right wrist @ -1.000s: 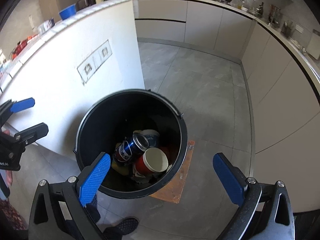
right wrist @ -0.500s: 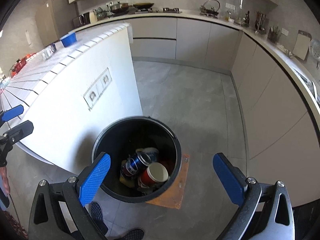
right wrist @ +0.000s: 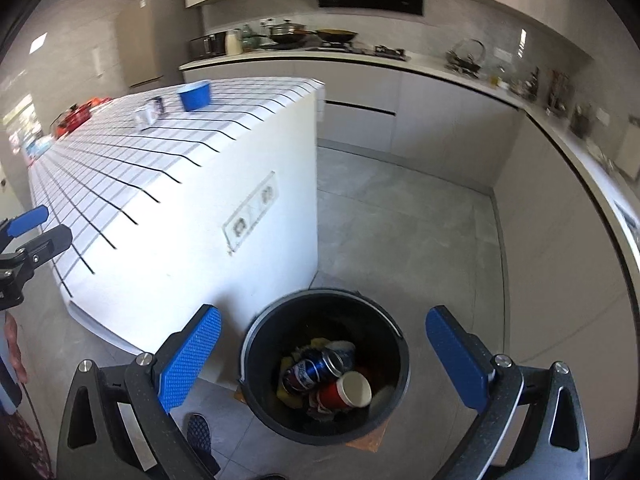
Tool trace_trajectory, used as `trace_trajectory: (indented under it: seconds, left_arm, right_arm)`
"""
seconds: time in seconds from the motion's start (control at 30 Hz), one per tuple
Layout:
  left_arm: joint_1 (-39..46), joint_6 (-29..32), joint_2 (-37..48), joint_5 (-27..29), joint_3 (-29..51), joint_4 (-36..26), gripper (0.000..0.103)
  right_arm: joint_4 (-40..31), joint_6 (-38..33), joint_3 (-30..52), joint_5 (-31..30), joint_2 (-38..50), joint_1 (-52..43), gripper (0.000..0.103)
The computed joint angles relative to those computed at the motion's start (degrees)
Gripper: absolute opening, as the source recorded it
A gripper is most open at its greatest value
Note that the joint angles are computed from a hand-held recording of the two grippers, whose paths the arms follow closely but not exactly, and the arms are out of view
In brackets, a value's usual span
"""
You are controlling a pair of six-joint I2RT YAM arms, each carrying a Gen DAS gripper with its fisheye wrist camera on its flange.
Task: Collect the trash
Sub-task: 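Move both tools back toward the milk carton and blue cup on the island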
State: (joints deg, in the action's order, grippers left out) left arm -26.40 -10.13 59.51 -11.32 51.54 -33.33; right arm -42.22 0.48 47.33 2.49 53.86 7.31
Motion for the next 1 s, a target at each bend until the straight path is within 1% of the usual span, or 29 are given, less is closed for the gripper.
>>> trace_trajectory:
  seconds: [0.03,0.13,0.3,0.37,0.5,0.6,0.63,0.77,0.83,0.9,0.97,1.0]
  left_arm:
    - [1.4,0.5,0.1,0.0,0.4,-0.5,0.103]
    - [6.0,1.4,0.0,0.7,1.3,-1.2,0.103]
    - [13.4,3.9,0.9,2.8,2.8,-0.5,0.103]
    - [16.4,4.9,2.2,4.0,4.0,-0.1,0.103]
    - [22.7,7.0,6.3,8.4,6.8,1.5,0.103]
    - [26.4,8.0,11.4,11.0,10.4,2.8,0.101]
    - [27.8,8.3,13.9,12.0,12.2,3.3,0.099]
    - [30.8,9.2,22.5,14.3,19.2,4.2,0.098]
    - [31.4,9.7,25.6,14.8,21.8,4.5,0.098]
    - [32.3,10.4,30.4,15.7,26.0,4.2,0.096]
    - [33.2,10.7,35.2,17.4,30.4,3.6,0.093]
    - [33.4,10.7,36.9,17.9,32.2,3.2,0.093]
  right_arm:
    - [0.4,0.8,1.2,1.3,1.1,2.3,0.103]
    - [0.3,3.2,4.7,2.5,4.7,5.7,0.103]
    - [1.3,6.2,10.3,3.9,10.8,10.1,0.103]
    - [2.0,6.8,13.0,4.9,13.8,12.1,0.103]
    - [3.8,7.6,18.1,6.6,19.5,15.0,0.103]
    - [5.0,8.1,23.1,6.8,25.1,16.4,0.103]
    - [5.3,8.4,25.1,6.9,27.3,16.8,0.103]
    - [5.7,9.6,35.4,6.6,37.8,17.8,0.102]
    - [6.1,9.7,39.5,6.3,42.0,18.2,0.096]
    - [5.4,9.7,45.9,5.7,47.7,18.3,0.091]
    - [3.6,10.1,54.7,4.5,54.8,18.3,0.089]
    - [3.1,10.3,57.1,4.3,56.7,18.3,0.088]
